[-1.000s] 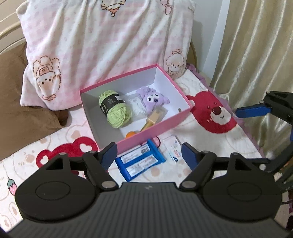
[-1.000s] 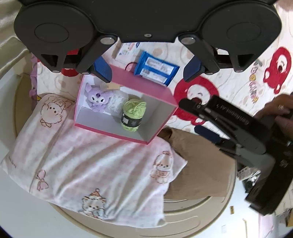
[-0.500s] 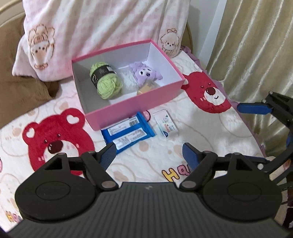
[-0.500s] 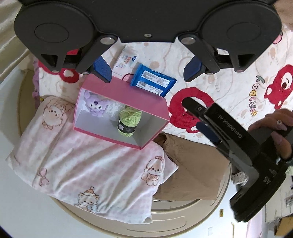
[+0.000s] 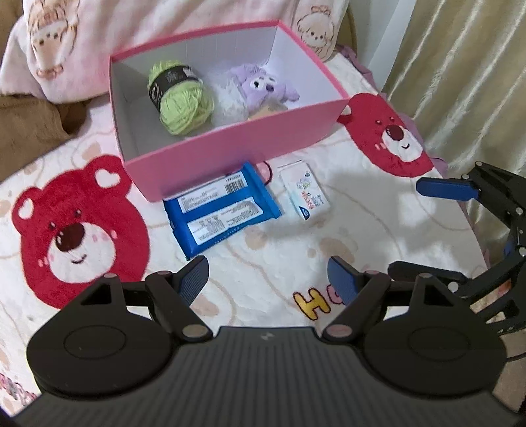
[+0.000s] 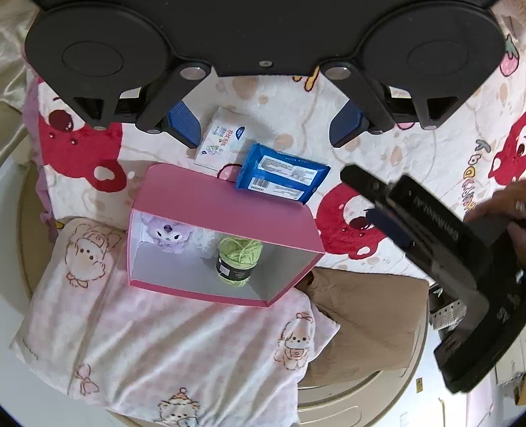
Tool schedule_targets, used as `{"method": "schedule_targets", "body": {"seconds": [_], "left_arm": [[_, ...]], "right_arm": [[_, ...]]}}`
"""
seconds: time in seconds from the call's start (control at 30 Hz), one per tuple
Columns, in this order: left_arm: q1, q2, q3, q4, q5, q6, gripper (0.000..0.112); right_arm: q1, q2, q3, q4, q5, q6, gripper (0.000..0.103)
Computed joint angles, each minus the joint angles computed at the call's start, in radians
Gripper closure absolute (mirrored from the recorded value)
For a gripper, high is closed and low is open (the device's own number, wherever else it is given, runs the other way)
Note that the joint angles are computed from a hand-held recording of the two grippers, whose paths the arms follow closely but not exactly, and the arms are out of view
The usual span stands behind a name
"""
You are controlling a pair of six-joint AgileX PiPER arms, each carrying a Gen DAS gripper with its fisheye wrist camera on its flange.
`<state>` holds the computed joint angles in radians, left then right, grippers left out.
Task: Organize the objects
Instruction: 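Move the left gripper to the white tissue pack and grasp it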
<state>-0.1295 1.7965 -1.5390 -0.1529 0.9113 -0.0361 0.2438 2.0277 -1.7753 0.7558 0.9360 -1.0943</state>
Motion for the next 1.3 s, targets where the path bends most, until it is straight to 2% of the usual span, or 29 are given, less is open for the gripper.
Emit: {"method": "schedule_targets", "body": {"seconds": [0.13, 0.4, 0.57, 0.63, 0.77, 0.87, 1.0, 1.07, 1.13, 1.17, 1.23, 1.3], "left_arm": [[0.003, 0.033, 0.010, -0.018, -0.051, -0.042, 0.033], [-0.018, 0.148, -0.059, -0.023, -0.112, -0.131, 0.033], [-0.076, 0.188, -0.033, 0.160, -0.240, -0.368, 0.033], [-0.080, 0.213, -0.030, 0.153, -0.276, -0.397, 0.034], [-0.094, 0.242, 0.010, 0.116, -0.389, -0.426, 0.036], [-0.101, 0.261, 0.040, 0.055, -0.458, -0.375, 0.039], [-0.101, 0.275, 0.089, -0.075, -0.564, -0.251, 0.049], [-0.104, 0.285, 0.100, -0.117, -0.601, -0.210, 0.055], [-0.106, 0.300, 0.096, -0.184, -0.621, -0.132, 0.061], [-0.109, 0.305, 0.094, -0.188, -0.632, -0.123, 0.064], [-0.115, 0.315, 0.086, -0.207, -0.644, -0.088, 0.083], [-0.111, 0.328, 0.066, -0.278, -0.621, -0.021, 0.086]], "right_arm": [[0.024, 0.023, 0.010, 0.000, -0.052, -0.032, 0.015], [0.052, 0.174, -0.143, -0.056, -0.027, 0.023, 0.016], [0.052, 0.238, -0.143, 0.010, -0.099, -0.015, 0.017], [0.053, 0.274, -0.166, -0.013, -0.116, 0.040, 0.016], [0.027, 0.344, -0.220, -0.012, -0.079, 0.156, 0.016], [0.023, 0.355, -0.220, 0.002, -0.080, 0.161, 0.016], [0.050, 0.338, -0.147, 0.016, -0.188, 0.097, 0.017], [0.062, 0.347, -0.146, 0.005, -0.209, 0.089, 0.022], [0.073, 0.348, -0.130, 0.001, -0.227, 0.053, 0.033], [0.075, 0.350, -0.124, 0.010, -0.239, 0.031, 0.034], [0.076, 0.348, -0.098, 0.051, -0.275, -0.032, 0.040], [0.075, 0.347, -0.092, 0.065, -0.286, -0.046, 0.049]]}}
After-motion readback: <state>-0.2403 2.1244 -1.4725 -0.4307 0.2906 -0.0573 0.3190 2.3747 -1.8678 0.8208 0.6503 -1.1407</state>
